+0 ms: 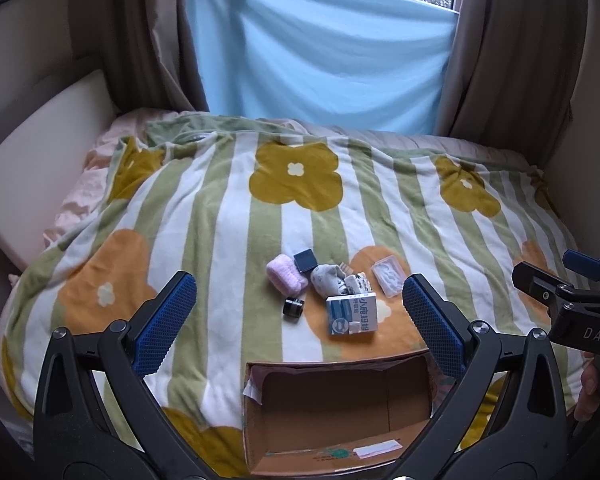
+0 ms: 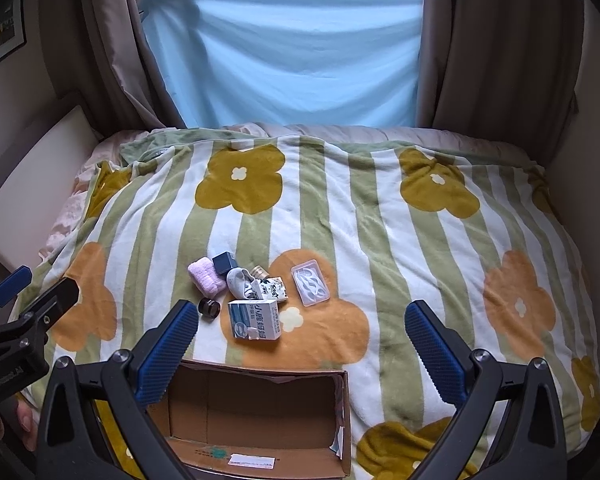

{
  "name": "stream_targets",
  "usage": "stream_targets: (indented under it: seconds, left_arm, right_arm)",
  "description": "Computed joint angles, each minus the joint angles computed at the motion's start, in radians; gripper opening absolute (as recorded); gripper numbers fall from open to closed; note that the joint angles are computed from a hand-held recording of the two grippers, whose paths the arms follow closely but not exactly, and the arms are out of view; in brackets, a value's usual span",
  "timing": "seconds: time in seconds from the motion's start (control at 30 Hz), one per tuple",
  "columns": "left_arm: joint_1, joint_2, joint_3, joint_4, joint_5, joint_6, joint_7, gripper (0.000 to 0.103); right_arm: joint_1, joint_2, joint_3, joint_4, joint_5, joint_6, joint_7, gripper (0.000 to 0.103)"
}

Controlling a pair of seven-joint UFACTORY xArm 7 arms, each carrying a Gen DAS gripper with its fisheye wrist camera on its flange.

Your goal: Organize objects

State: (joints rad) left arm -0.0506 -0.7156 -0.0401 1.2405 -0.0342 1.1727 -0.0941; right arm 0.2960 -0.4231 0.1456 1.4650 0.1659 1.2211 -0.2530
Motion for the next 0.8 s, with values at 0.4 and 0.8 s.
stream_targets:
  seconds: [0.4,0.8]
  left_arm:
    - [-0.007,0.01,0.004,-0.008,-0.007,-0.011,0.002,0.103]
    - [-0.027,0.018,0.056,0.006,-0.031,-0.008,0.103,0.103]
  right_arm:
    - [-0.001,-0.003,0.001,-0.006,-0.005,0.001,0.004,0.102]
    - [-0.006,-0.032,-0.021,-0.043,0.018,0.013,0.003,0.102]
